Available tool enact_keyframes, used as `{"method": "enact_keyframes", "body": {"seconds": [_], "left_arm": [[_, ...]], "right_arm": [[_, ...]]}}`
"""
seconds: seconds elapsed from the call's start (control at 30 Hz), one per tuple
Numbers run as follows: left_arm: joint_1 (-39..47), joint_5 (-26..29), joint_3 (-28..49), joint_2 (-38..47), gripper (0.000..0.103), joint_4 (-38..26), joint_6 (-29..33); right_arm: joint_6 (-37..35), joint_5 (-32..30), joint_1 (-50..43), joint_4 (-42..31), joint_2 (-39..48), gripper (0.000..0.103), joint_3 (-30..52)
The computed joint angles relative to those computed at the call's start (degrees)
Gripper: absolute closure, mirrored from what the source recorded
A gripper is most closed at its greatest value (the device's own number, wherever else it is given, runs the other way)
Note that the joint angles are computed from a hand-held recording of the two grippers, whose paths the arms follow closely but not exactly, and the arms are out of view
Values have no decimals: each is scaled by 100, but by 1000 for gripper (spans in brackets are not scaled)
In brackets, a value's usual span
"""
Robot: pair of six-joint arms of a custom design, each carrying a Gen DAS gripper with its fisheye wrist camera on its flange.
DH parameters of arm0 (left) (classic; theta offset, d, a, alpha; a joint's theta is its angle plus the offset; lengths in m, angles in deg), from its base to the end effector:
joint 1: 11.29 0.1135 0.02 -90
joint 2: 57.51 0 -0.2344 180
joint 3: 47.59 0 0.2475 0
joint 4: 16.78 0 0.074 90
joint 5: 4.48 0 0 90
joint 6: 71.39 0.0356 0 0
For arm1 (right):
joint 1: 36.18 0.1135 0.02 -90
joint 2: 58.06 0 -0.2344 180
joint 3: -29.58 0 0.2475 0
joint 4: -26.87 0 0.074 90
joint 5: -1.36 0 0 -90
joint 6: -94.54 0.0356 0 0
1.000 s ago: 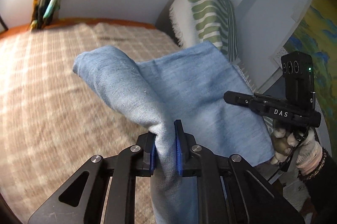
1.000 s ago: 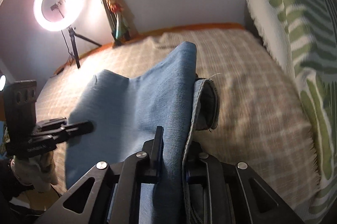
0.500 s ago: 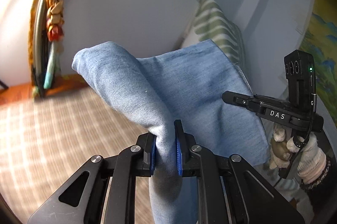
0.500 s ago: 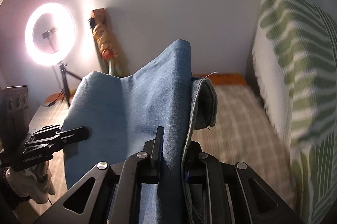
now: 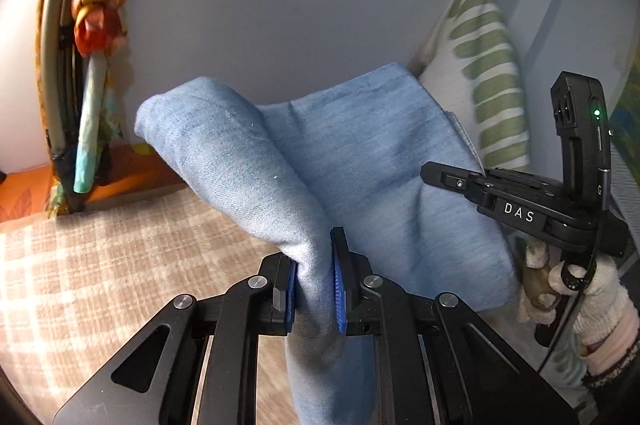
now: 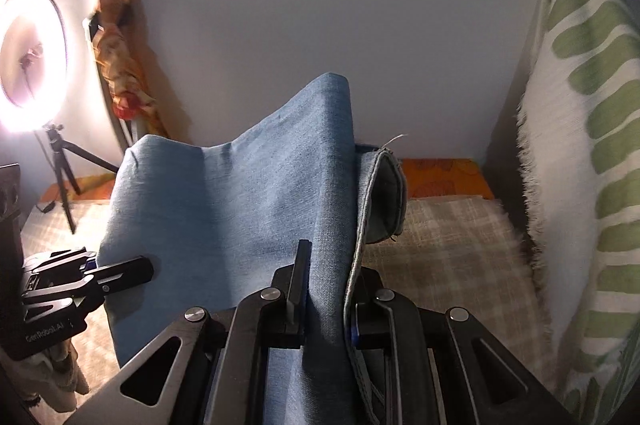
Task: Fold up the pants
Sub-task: 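Fold the held edge over the jeans with both tools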
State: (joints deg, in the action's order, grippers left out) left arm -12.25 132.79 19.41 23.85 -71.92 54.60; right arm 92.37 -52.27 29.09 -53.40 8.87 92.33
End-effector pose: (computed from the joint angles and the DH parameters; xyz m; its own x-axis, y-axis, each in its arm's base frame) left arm 0.2585 -0.0305 0.1919 -0.5999 0.4089 -0.6877 0.7677 0.5362 -0.3509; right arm 0.0965 0.1591 0.2089 -0.7226 0.3544 -0.5935 0.3893 0.9181 0.0743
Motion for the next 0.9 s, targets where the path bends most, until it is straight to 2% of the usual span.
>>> {"method": "enact_keyframes", "body": {"seconds": [0.2,0.33,0.5,0.6,0.7,0.77,0.83,0.9], "left_arm": [[-389,-369,-86,357,90,804,-555],[-521,-256,43,263,90,617,-685],[-742,-62,212,134,90,353,-732],[-975,-110,97,42,90,543,-992],[-1201,-360,-50,34,90,859,-1214],[-1356,-614,-38,121,90,1022,-1351],[-1444,-861,19,235,89,1081,-1446],[-1453,-1098,36,294,85,1114,-1522]], "right_arm": [[-877,-339,-800,897,148,91,-586],[-973,-421,-993,1081,-128,93,-885],[-946,-400,-1049,474,-340,94,-666],[-769,-234,-1112,-224,-734,94,-559],[-823,-397,-1361,-335,-1272,94,-845],[-855,-488,-1389,-239,-1263,94,-1009],[-765,-530,-1368,-132,-1213,90,-1210],[-641,-539,-1392,-124,-1193,77,-1307]]}}
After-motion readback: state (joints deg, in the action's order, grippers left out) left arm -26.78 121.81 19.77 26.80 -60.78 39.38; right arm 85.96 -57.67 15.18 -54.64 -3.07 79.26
